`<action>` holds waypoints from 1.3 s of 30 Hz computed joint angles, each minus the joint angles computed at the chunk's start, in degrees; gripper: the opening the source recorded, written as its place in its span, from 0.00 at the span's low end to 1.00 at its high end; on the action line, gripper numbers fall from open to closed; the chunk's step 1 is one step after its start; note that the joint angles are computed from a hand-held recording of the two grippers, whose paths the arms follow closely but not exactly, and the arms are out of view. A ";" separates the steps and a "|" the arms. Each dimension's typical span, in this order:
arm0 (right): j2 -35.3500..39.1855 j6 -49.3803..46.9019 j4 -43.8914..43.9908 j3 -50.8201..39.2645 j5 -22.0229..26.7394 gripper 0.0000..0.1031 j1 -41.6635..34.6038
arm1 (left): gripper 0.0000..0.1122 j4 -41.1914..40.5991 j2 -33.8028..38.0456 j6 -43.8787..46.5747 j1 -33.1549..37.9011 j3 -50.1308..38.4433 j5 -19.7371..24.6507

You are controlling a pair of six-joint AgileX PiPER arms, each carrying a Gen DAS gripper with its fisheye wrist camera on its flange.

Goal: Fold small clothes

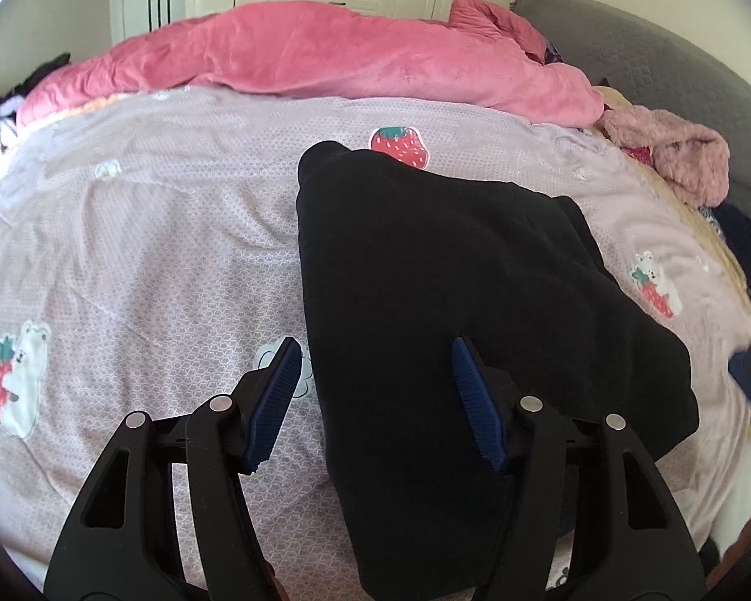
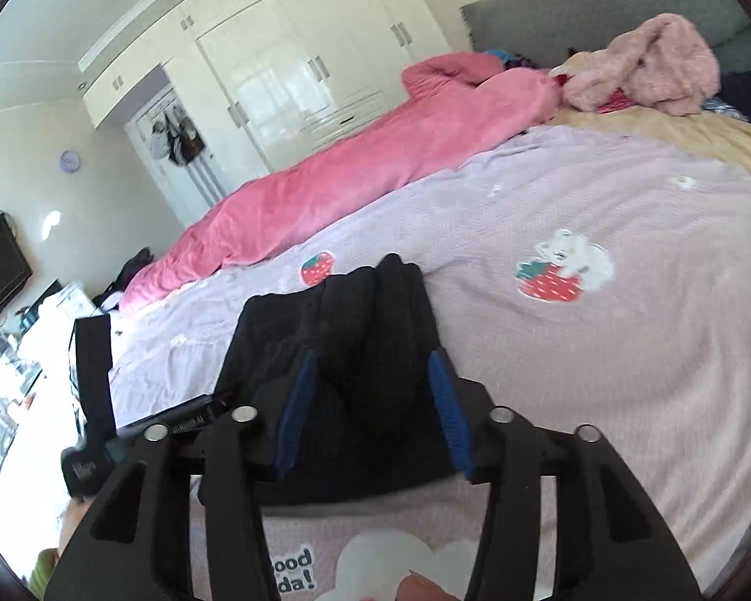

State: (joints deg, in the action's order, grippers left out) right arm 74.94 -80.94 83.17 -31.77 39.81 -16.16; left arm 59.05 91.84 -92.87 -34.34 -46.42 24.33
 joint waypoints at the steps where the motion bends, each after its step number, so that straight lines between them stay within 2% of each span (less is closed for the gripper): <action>1: 3.36 4.62 -4.16 -4.02 -0.72 0.50 1.88 | 0.42 0.31 -0.08 -0.22 -0.27 -0.05 0.13; 6: 16.62 21.26 -19.28 -19.54 -4.96 0.50 9.27 | 0.42 1.84 0.28 -1.53 -1.27 -0.22 1.33; 8: 20.87 27.18 -24.24 -24.16 -5.08 0.50 11.36 | 0.42 2.44 0.28 -2.42 -1.39 0.00 1.15; 10: 24.67 28.69 -24.16 -27.85 -1.80 0.50 11.11 | 0.42 2.95 0.21 -2.89 -1.50 0.18 1.21; 14: 27.92 30.38 -27.03 -29.54 -4.34 0.50 13.66 | 0.42 3.31 0.19 -2.88 -1.90 0.15 1.54; 16: 27.46 28.35 -26.69 -28.35 -6.45 0.46 14.91 | 0.42 3.61 0.21 -3.27 -2.08 0.15 1.72; 18: 26.50 25.99 -25.70 -27.78 -7.48 0.29 15.84 | 0.42 3.99 0.34 -3.76 -2.21 0.06 1.81; 19: 25.96 25.15 -25.04 -27.38 -7.83 0.27 16.14 | 0.42 4.00 0.28 -3.95 -2.25 0.09 1.84; 25: 25.22 21.58 -25.28 -25.81 -12.86 0.26 19.71 | 0.42 4.44 0.28 -4.90 -2.79 0.15 2.35; 26: 25.47 20.74 -24.65 -25.83 -12.63 0.24 19.46 | 0.42 4.43 0.29 -4.90 -2.82 0.08 2.45; 27: 25.52 19.86 -24.00 -25.66 -12.91 0.14 19.19 | 0.42 4.43 0.30 -4.97 -2.90 0.04 2.55; 31: 22.77 11.41 -15.53 -22.91 -15.83 0.11 18.81 | 0.42 4.11 -0.07 -5.09 -3.18 0.04 2.78; 33: 20.97 8.51 -13.14 -22.14 -15.76 0.08 17.81 | 0.42 3.71 -0.71 -4.87 -3.04 0.24 2.19; 35: 20.12 9.88 -14.68 -22.34 -14.90 0.08 16.85 | 0.42 3.25 -1.57 -4.43 -3.23 0.43 1.60; 39: 20.79 13.72 -19.09 -23.15 -17.22 0.07 15.93 | 0.46 2.01 -2.14 -3.23 -3.28 0.44 -0.90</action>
State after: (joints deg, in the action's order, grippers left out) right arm 95.73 -67.21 64.08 -54.92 22.58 -0.23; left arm 61.06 89.70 -96.10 -37.62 -45.97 23.43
